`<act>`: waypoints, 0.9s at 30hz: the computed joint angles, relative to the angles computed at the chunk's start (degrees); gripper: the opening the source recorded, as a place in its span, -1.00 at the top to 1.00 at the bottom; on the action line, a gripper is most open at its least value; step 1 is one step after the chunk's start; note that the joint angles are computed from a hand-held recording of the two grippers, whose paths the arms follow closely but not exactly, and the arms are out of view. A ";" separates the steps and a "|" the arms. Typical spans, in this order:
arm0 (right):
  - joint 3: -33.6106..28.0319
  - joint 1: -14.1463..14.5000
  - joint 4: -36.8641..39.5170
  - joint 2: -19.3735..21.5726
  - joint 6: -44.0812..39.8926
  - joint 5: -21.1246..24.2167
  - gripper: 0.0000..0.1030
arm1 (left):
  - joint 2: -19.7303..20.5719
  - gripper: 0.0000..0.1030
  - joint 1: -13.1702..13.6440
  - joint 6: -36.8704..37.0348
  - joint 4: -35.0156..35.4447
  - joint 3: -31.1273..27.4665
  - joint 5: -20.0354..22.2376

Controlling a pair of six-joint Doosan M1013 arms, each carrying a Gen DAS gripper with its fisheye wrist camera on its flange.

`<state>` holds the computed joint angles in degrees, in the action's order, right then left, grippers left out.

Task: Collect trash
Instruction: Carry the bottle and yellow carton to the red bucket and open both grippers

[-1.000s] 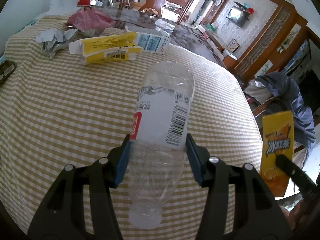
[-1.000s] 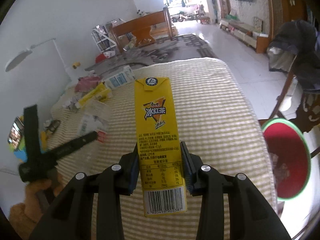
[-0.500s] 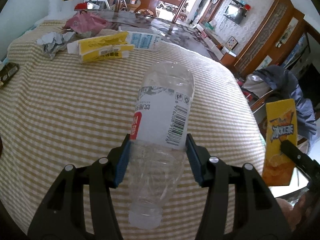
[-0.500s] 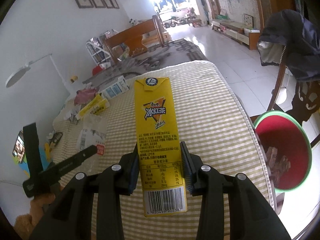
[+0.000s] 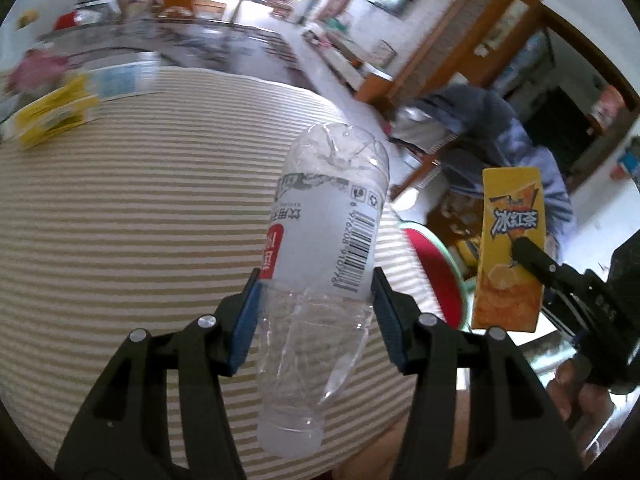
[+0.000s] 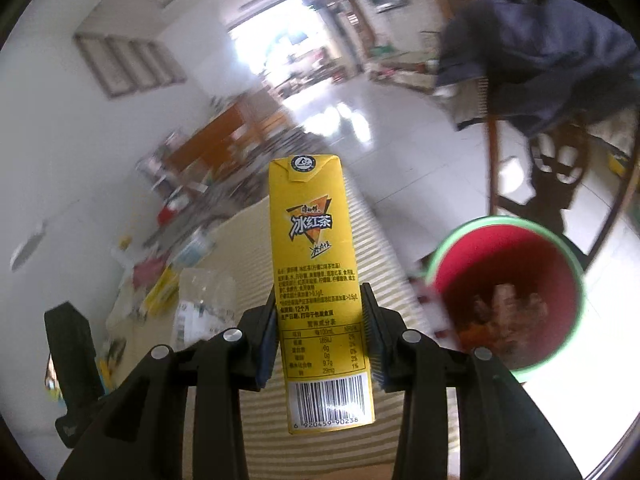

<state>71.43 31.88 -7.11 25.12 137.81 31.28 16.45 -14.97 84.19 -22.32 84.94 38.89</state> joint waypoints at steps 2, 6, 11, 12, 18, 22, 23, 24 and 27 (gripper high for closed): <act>1.69 -0.89 -1.95 -0.89 4.08 0.01 0.30 | 1.88 0.01 -0.68 2.35 -2.13 -2.69 2.02; 5.12 -2.79 -2.96 -2.22 10.52 -0.35 0.30 | 5.29 0.01 -2.31 5.45 -4.36 -7.93 5.41; 7.51 -3.99 -4.94 -2.94 16.16 -0.95 0.30 | 9.55 0.01 -5.15 9.57 -4.48 -14.68 10.20; 7.68 -4.08 -5.34 -3.00 16.80 -0.99 0.29 | 10.16 0.01 -5.53 10.38 -4.77 -15.61 11.01; 9.38 -4.41 -10.10 -3.60 24.23 -1.39 0.05 | 11.53 -0.37 -7.47 15.02 -6.62 -18.10 11.72; 10.02 -4.45 -11.42 -3.97 26.76 -1.25 -0.03 | 10.48 -0.44 -7.04 15.87 -7.52 -16.43 9.59; 10.06 -4.31 -11.47 -4.09 26.87 -1.32 -0.03 | 10.25 -0.44 -6.81 15.44 -7.14 -16.03 9.46; 9.80 -4.20 -11.29 -4.06 26.44 -1.26 -0.04 | 10.01 -0.44 -6.49 14.67 -6.79 -15.51 9.21; 8.62 -3.99 -8.41 -3.70 22.71 -1.89 -0.06 | 9.19 -0.44 -5.06 12.55 -6.50 -13.77 8.77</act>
<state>80.06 27.89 -15.51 21.42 160.51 29.38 25.64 -20.04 96.74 -28.82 71.17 47.66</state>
